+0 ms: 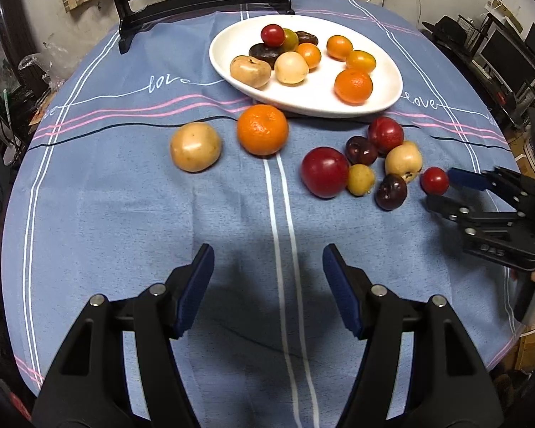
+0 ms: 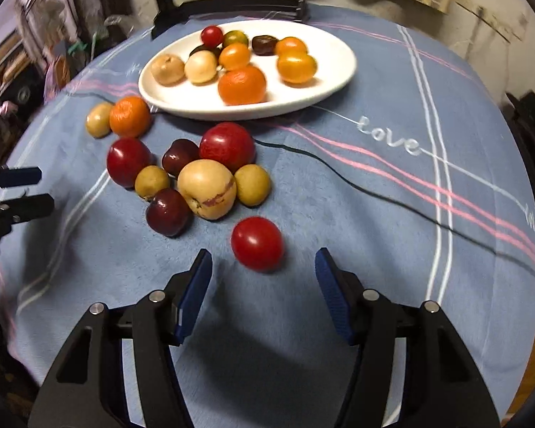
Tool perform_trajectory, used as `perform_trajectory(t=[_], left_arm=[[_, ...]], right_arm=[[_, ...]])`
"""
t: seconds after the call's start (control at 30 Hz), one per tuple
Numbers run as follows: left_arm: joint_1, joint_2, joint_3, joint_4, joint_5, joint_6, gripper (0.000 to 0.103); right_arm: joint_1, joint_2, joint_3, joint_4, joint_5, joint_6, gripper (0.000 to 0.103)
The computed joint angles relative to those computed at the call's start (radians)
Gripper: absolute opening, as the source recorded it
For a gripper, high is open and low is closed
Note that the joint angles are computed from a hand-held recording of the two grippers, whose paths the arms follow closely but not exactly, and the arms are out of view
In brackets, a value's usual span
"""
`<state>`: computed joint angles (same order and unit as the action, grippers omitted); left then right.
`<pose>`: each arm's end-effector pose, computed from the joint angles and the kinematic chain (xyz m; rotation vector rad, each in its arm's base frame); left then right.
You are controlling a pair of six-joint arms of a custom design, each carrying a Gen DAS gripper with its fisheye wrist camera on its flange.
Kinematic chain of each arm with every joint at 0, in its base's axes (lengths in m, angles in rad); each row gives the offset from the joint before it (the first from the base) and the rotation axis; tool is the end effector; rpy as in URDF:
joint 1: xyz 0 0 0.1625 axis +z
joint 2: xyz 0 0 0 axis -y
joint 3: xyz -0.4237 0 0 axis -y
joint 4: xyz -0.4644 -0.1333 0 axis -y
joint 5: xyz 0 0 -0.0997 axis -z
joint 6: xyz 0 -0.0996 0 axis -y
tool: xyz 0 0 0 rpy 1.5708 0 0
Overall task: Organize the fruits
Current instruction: 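Grasp a dark red plum with the left tool while the right tool grasps a red plum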
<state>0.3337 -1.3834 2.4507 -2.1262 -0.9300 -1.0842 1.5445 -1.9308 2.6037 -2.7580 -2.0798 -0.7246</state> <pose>-0.2683 -0.2971 0.0536 0.3891 2.3649 -0.4775 0.0757 -0.3456 0.2429 0.6845 -2.3729 0.3678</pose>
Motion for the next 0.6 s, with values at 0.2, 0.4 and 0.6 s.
perform_trajectory(t=[0.2,0.4,0.6], left_arm=[[0.032,0.057,-0.029,-0.094,-0.012,0.066,0.065],[0.088,0.148,-0.072,-0.212,0.015,0.21,0.063],[0.153,0.213,-0.087,-0.345,0.001,0.402,0.06]], right_arm=[[0.006,-0.006,-0.025,0.082,0.011,0.004,0.029],[-0.03,-0.115,-0.025,0.203,0.088,0.065,0.029],[-0.06,-0.147,-0.017,0.229,0.099,0.107,0.029]])
